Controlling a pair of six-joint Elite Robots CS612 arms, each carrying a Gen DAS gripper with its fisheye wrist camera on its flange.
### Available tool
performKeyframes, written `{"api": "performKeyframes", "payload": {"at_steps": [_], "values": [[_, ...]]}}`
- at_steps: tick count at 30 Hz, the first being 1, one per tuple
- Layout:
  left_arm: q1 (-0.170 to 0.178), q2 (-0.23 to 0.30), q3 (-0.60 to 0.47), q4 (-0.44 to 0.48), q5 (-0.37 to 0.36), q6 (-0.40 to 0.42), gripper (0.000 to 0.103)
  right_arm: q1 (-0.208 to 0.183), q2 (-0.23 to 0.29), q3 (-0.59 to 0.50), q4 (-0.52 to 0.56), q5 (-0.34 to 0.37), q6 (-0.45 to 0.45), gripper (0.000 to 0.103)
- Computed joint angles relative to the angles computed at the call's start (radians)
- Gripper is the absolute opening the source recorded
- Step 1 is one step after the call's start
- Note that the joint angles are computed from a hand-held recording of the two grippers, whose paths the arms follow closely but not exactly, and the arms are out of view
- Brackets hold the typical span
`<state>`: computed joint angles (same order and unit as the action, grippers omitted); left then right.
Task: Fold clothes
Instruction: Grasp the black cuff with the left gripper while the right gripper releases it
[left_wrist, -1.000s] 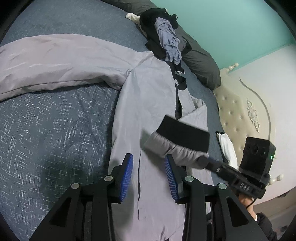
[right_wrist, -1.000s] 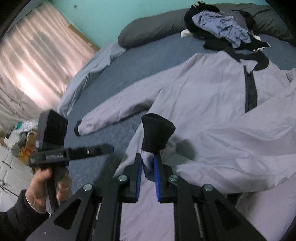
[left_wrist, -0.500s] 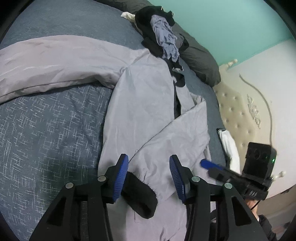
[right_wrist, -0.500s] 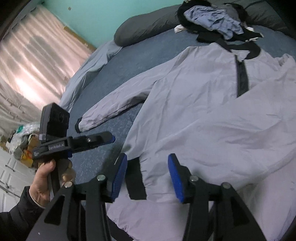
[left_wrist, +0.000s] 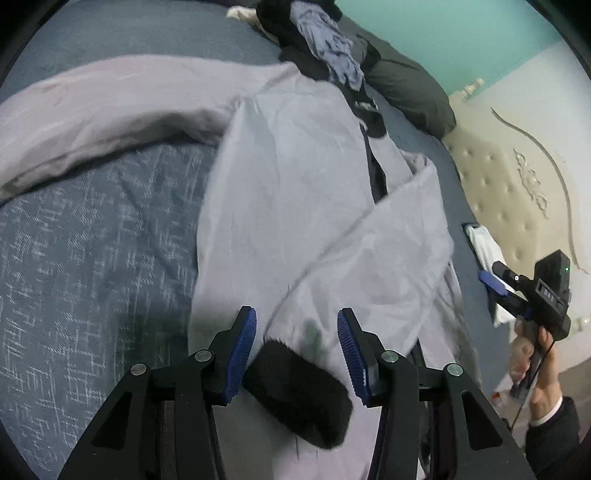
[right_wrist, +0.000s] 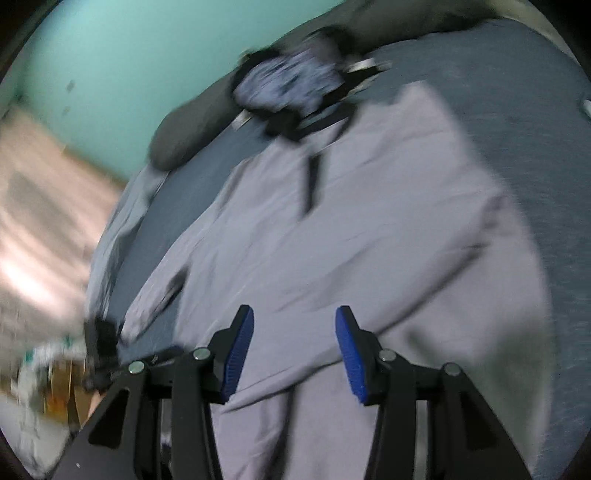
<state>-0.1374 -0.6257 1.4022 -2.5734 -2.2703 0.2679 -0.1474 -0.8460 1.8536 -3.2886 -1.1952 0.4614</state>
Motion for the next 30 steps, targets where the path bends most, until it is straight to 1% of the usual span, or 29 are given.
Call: {"api": "performKeyframes", "payload": {"at_steps": [2, 4, 8, 9, 11, 13, 16, 18, 20, 24, 28, 30], "values": [[0.0, 0.004, -0.003, -0.015, -0.013, -0.018, 0.049, -0.017, -0.013, 0.012, 0.012, -0.055, -0.02, 0.047], [-0.005, 0.007, -0.003, -0.038, -0.011, -0.029, 0.049, -0.032, -0.02, 0.007, 0.053, -0.122, -0.059, 0.047], [-0.011, 0.015, -0.004, -0.064, -0.018, -0.041, 0.049, -0.035, -0.017, -0.021, 0.129, -0.287, -0.125, 0.047], [-0.013, 0.017, -0.003, -0.068, -0.019, -0.045, 0.049, -0.038, -0.012, -0.029, 0.155, -0.312, -0.138, 0.047], [-0.016, 0.022, -0.001, -0.079, -0.017, -0.046, 0.049, -0.042, -0.001, -0.046, 0.185, -0.34, -0.166, 0.047], [-0.018, 0.024, 0.003, -0.084, -0.014, -0.039, 0.049, -0.039, 0.013, -0.065, 0.213, -0.377, -0.22, 0.047], [-0.026, 0.028, 0.013, -0.089, 0.0, -0.015, 0.05, -0.035, 0.031, -0.083, 0.232, -0.405, -0.295, 0.047], [-0.029, 0.03, 0.016, -0.094, 0.01, -0.005, 0.05, -0.035, 0.047, -0.092, 0.214, -0.396, -0.319, 0.047], [-0.029, 0.034, 0.015, -0.097, 0.013, -0.006, 0.05, -0.034, 0.061, -0.104, 0.21, -0.406, -0.342, 0.047], [-0.029, 0.039, 0.015, -0.113, 0.012, -0.015, 0.05, -0.032, 0.087, -0.139, 0.229, -0.408, -0.372, 0.047], [-0.033, 0.041, 0.021, -0.125, 0.028, -0.014, 0.05, -0.028, 0.109, -0.17, 0.231, -0.43, -0.378, 0.047], [-0.032, 0.042, 0.02, -0.124, 0.026, -0.017, 0.05, -0.026, 0.118, -0.185, 0.24, -0.459, -0.378, 0.047]]}}
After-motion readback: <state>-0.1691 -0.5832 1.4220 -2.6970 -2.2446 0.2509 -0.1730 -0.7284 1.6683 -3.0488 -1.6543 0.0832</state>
